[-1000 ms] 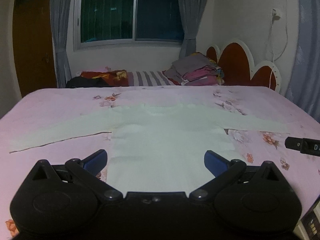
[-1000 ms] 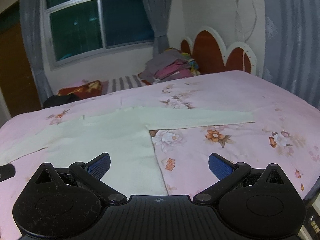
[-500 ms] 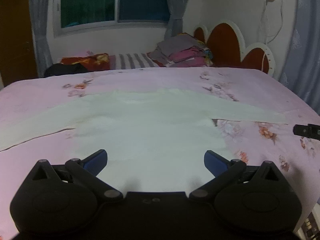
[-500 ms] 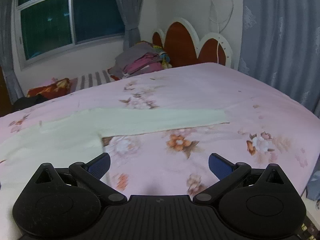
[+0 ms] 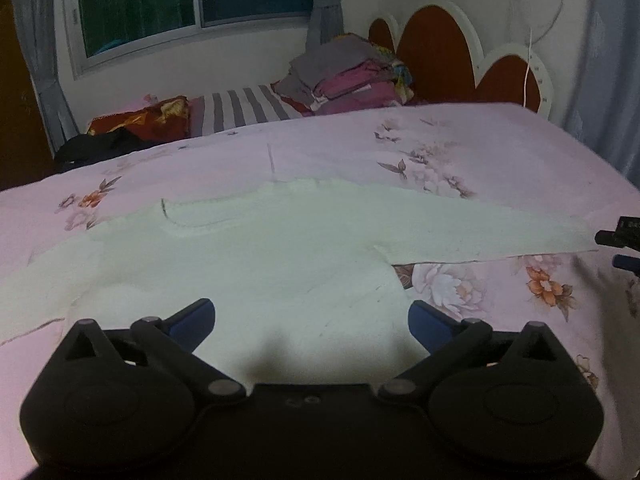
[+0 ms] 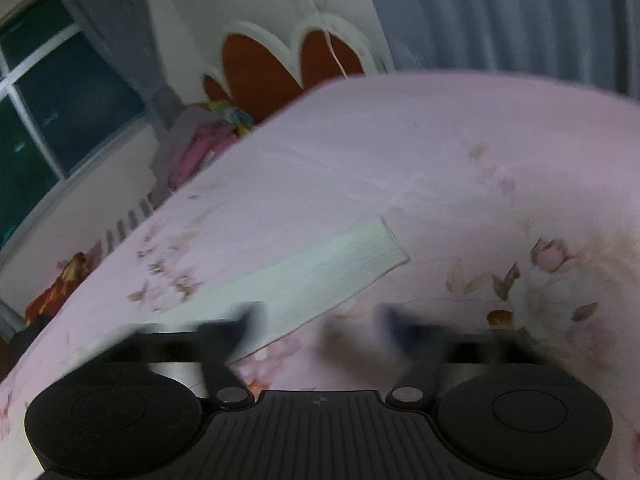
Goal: Fold small clothes
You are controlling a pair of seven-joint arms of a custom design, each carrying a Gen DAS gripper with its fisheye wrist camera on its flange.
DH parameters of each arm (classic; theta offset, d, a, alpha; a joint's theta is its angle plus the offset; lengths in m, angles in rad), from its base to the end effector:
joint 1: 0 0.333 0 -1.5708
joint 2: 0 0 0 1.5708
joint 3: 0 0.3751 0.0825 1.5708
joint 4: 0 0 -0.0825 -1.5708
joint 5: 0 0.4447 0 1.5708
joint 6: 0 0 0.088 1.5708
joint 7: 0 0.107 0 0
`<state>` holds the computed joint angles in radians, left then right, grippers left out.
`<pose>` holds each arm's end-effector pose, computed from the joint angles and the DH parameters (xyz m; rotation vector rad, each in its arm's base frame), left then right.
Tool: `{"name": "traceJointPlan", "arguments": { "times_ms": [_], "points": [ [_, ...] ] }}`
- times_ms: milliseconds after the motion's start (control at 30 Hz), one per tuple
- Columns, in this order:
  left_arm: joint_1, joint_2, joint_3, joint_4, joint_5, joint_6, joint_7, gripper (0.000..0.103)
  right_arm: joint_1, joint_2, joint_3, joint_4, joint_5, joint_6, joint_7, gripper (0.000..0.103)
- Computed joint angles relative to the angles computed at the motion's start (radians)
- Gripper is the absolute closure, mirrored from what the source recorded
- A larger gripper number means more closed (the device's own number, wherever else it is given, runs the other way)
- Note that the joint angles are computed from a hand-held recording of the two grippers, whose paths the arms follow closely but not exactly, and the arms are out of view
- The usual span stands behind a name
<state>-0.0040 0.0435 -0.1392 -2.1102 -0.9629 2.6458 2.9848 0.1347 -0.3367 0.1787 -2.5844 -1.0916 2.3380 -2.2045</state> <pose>0.6339 -0.0685 0.4662 -0.9908 2.4390 -0.9801 0.4374 0.1267 0.4066 -0.1772 2.4564 -0.8693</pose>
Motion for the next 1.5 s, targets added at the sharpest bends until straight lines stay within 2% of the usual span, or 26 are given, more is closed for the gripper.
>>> {"name": "traceJointPlan", "arguments": {
  "times_ms": [167, 333, 500, 633, 800, 867, 900, 1033, 1133, 1233, 1500],
  "points": [
    [-0.012, 0.032, -0.008, 0.01, 0.116, 0.07, -0.103, 0.0, -0.061, 0.012, -0.04, -0.05, -0.11, 0.122, 0.17, 0.052],
    [-0.002, 0.068, -0.018, 0.041, 0.226, 0.088, -0.22, 0.0, -0.101, 0.022, -0.068, -0.084, -0.201, 0.195, 0.312, 0.054],
    [0.013, 0.084, -0.038, 0.064, 0.264, 0.099, -0.248, 0.0, -0.101, 0.023, -0.073, -0.081, -0.187, 0.168, 0.276, 0.067],
    [0.03, 0.087, -0.051, 0.082, 0.228, 0.094, -0.228, 0.0, -0.105, 0.011, -0.08, -0.097, -0.178, 0.164, 0.276, 0.089],
    [0.056, 0.099, -0.04, 0.116, 0.2, 0.062, -0.236, 0.0, -0.114, 0.017, -0.086, -0.097, -0.201, 0.173, 0.273, 0.09],
    [0.071, 0.114, -0.029, 0.132, 0.211, 0.06, -0.242, 0.0, -0.109, 0.032, -0.091, -0.078, -0.166, 0.16, 0.215, 0.101],
    [0.076, 0.125, -0.023, 0.144, 0.231, 0.057, -0.26, 0.0, -0.102, 0.039, -0.09, -0.064, -0.132, 0.148, 0.176, 0.101],
    [0.116, 0.184, -0.016, 0.19, 0.285, 0.092, -0.281, 0.0, -0.07, 0.081, -0.051, 0.031, -0.141, 0.071, 0.1, 0.101],
    [0.161, 0.247, -0.017, 0.264, 0.324, 0.027, -0.307, 0.0, -0.024, 0.162, -0.043, 0.152, -0.157, 0.057, -0.002, 0.101],
    [0.207, 0.307, -0.029, 0.339, 0.335, -0.02, -0.325, 0.0, 0.036, 0.275, -0.044, 0.301, -0.161, 0.062, -0.117, 0.101],
    [0.296, 0.422, -0.044, 0.505, 0.357, -0.087, -0.414, 0.0, 0.182, 0.654, -0.07, 0.768, -0.124, 0.156, -0.493, 0.101]
  ]
}}
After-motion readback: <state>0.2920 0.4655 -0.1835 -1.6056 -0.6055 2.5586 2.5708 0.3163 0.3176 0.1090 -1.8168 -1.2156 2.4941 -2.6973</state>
